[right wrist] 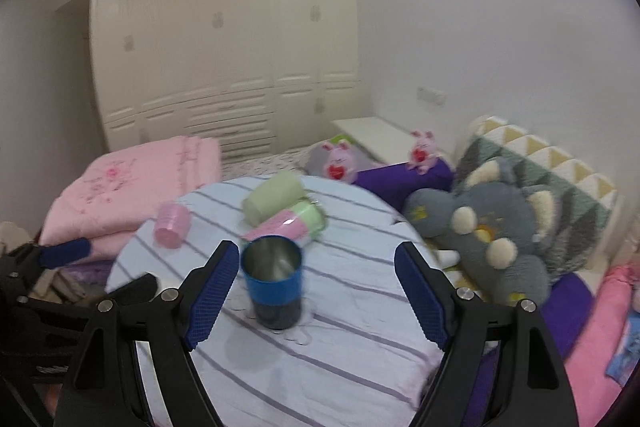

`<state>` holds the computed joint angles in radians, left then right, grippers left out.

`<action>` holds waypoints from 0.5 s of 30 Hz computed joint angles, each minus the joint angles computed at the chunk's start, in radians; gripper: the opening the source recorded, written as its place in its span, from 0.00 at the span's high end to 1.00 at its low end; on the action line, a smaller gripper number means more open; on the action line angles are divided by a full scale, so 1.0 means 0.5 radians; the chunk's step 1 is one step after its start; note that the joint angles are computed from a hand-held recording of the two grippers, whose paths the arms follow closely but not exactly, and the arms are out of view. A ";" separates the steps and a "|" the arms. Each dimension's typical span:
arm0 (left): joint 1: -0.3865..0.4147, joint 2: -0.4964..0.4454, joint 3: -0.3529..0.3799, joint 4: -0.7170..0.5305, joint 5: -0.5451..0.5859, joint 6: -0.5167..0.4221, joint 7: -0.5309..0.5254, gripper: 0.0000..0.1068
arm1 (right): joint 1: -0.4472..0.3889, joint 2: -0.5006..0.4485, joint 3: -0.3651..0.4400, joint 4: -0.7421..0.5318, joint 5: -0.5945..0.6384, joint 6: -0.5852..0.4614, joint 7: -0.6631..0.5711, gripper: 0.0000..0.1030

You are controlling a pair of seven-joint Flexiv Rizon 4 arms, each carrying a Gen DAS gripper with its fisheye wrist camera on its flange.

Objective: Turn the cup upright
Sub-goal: 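Lower the upright cup onto the table and open the right gripper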

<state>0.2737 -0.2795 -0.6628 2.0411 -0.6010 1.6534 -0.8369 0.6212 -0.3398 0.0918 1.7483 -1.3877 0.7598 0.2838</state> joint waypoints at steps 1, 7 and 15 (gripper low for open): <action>0.086 0.007 -0.098 0.026 0.015 0.025 -0.007 0.04 | 0.011 0.013 0.001 0.015 -0.012 -0.032 0.023 0.21; 0.584 0.017 -0.689 0.197 0.078 0.240 -0.041 0.04 | 0.056 0.046 0.040 0.052 -0.034 -0.166 0.062 0.21; 0.987 -0.006 -1.091 0.307 0.337 0.260 -0.257 0.04 | 0.101 0.075 0.080 0.088 -0.075 -0.300 0.104 0.21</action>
